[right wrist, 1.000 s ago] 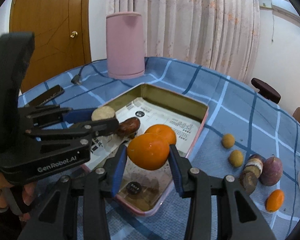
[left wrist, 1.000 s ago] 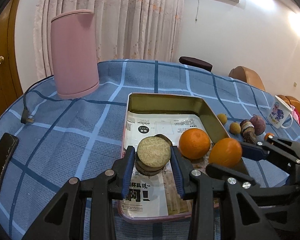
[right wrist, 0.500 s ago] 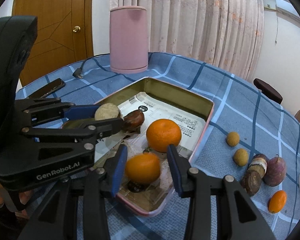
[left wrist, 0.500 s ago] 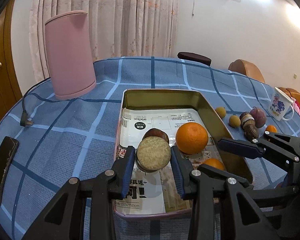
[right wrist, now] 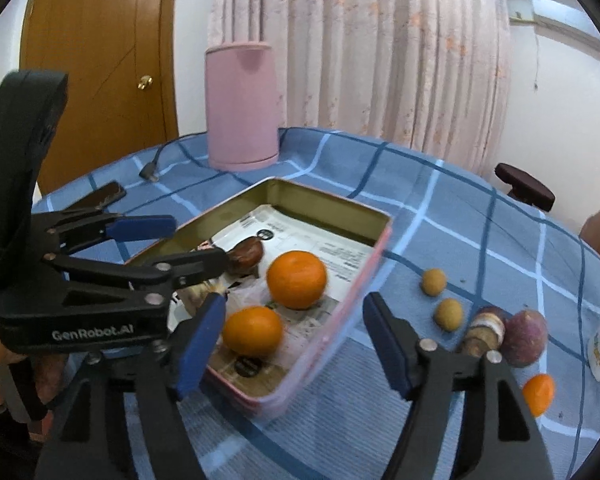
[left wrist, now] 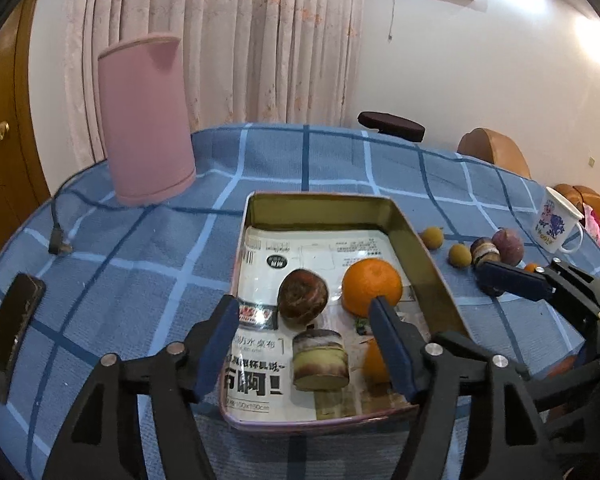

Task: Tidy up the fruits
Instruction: 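Lower and release the fruit half from the left gripper while the right releases the orange, then grasp another orange with the right gripper while the left grasps a dark brown fruit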

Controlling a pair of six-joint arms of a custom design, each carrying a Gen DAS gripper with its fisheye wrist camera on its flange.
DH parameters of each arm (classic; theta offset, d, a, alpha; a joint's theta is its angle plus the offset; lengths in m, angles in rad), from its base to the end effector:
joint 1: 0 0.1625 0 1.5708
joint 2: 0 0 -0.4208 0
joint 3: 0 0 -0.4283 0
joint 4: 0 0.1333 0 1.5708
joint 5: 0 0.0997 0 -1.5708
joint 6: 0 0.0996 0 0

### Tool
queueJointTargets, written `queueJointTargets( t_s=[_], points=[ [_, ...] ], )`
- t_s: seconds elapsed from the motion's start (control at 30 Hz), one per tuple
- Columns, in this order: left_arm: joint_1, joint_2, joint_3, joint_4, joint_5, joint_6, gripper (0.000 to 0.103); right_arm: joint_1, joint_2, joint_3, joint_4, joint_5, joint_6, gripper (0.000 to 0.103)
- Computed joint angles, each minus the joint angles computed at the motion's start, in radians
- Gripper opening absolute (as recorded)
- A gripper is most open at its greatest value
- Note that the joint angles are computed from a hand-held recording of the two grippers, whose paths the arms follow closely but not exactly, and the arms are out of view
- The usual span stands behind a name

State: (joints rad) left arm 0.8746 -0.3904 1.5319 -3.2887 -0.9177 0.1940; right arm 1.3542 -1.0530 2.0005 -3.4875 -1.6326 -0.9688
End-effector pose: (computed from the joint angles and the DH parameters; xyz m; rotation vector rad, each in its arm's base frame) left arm -0.2964 -0.6569 -0.0788 0.8488 2.3617 -0.9272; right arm -0.0041 -0.6101 0.2063 0.8339 -2.2167 0.9932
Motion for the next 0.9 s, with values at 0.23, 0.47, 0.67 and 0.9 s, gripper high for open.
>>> queueJointTargets(
  t_s=[0.23,0.47,0.67,0.9],
  points=[
    [-0.033,0.036,-0.034,0.028,-0.039,0.014,0.07,-0.081,-0.108,0.069,-0.075,0.046,0.084,0.075],
    [-0.085,0.104,-0.102,0.076,-0.093,0.052,0.07,-0.168,-0.168,0.061,-0.124,-0.009,0.218,0.076],
    [-0.109,0.178,-0.206,0.155,-0.132,0.071,0.07,-0.192,-0.17,0.018,-0.099,-0.062,0.258,0.076],
    [-0.103,0.252,-0.318,0.264,-0.128,0.049,0.07,-0.194,-0.153,-0.035,-0.014,-0.107,0.273,0.066]
  ],
)
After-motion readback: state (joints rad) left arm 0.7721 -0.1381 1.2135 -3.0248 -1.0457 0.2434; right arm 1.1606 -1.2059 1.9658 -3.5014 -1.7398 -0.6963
